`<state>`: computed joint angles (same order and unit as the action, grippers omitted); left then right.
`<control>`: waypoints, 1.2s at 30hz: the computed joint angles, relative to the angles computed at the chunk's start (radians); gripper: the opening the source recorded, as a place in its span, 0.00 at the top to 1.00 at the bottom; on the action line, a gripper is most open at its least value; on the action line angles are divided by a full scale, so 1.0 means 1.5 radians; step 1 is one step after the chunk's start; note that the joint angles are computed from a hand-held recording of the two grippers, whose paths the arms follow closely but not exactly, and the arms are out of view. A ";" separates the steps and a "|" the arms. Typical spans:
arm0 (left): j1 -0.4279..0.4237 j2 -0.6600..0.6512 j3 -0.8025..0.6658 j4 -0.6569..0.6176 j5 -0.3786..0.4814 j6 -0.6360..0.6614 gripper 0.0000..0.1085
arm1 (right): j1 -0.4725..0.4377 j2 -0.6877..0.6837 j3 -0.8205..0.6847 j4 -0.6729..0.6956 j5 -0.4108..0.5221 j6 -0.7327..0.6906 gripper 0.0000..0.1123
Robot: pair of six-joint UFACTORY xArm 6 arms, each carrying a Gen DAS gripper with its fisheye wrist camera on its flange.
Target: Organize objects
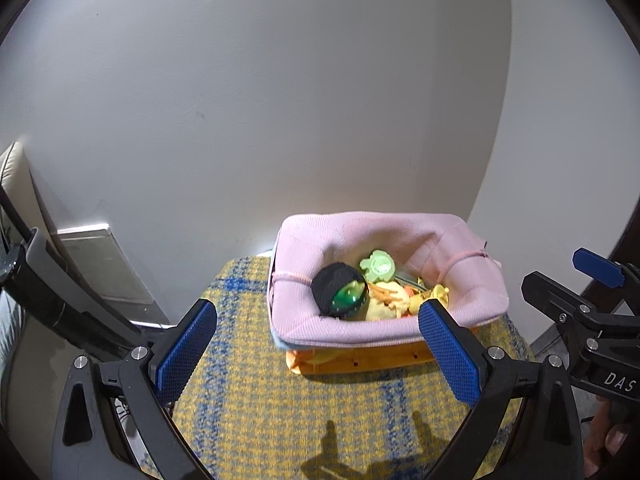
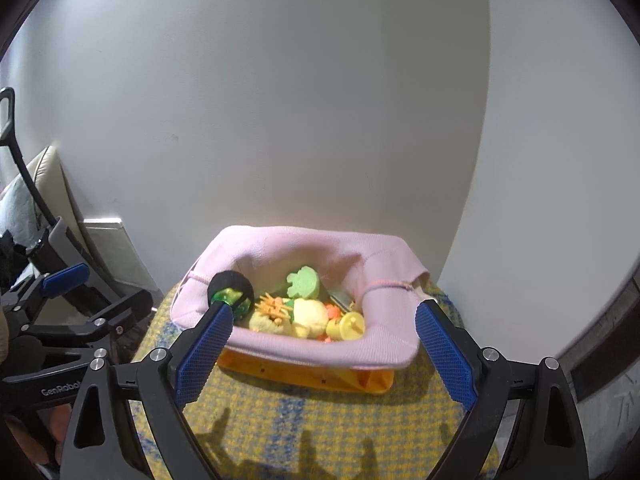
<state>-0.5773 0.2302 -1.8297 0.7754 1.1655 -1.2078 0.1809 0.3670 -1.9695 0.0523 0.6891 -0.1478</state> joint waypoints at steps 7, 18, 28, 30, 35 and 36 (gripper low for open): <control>-0.033 -0.014 0.009 -0.014 0.050 -0.022 0.05 | -0.003 -0.084 0.123 0.000 -0.034 0.002 0.14; -0.078 -0.068 0.085 -0.026 0.064 -0.082 0.05 | -0.013 -0.207 0.304 0.003 -0.072 0.008 0.12; -0.122 -0.080 0.137 -0.035 0.078 -0.127 0.05 | -0.020 -0.292 0.443 -0.042 -0.098 0.044 0.12; -0.128 -0.085 0.154 -0.041 0.073 -0.139 0.05 | -0.023 -0.308 0.472 -0.054 -0.105 0.051 0.12; -0.136 -0.090 0.186 -0.077 0.059 -0.159 0.05 | -0.027 -0.342 0.531 -0.052 -0.105 0.051 0.12; -0.140 -0.090 0.190 -0.079 0.059 -0.162 0.05 | -0.027 -0.348 0.541 -0.055 -0.106 0.053 0.12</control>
<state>-0.7877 0.0960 -1.5454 0.6566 1.2545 -1.4508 0.1410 -0.1545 -1.1586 -0.0297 0.5294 -0.0681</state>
